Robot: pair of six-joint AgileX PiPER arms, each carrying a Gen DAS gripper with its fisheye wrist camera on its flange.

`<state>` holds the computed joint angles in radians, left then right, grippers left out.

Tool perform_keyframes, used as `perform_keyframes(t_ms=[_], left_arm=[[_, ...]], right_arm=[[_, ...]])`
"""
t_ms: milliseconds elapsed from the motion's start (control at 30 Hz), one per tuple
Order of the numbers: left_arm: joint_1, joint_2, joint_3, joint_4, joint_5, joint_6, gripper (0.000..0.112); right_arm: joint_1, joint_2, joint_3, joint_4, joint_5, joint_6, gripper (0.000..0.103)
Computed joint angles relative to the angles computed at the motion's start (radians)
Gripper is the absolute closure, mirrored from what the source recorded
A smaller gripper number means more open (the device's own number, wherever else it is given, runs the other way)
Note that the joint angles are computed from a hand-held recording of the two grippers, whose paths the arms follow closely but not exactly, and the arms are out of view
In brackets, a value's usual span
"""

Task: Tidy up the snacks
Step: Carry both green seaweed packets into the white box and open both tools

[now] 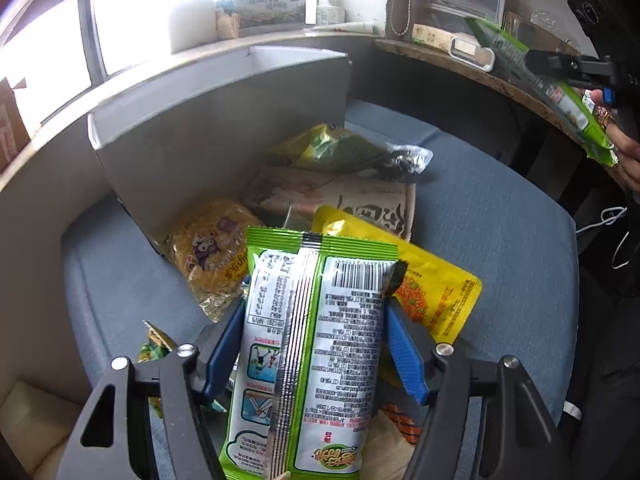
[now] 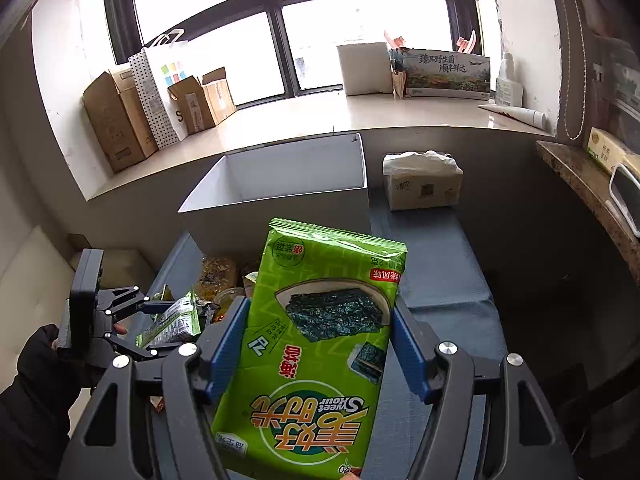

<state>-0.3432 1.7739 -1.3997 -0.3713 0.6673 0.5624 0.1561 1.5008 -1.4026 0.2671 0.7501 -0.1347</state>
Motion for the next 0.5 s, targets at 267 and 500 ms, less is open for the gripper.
perform_keyframes(t_ms=[267, 500], left_arm=[[-0.142, -0.088, -0.048, 0.382, 0.008, -0.495, 0.040], [-0.145, 0.078, -0.493, 0.539, 0.259, -0.935, 0.040]], right_arm=[[0.017, 0.043, -0.032, 0.019, -0.006, -0.016, 0.031], [0.050, 0.293, -0.379, -0.016, 0.092, -0.011, 0.031]])
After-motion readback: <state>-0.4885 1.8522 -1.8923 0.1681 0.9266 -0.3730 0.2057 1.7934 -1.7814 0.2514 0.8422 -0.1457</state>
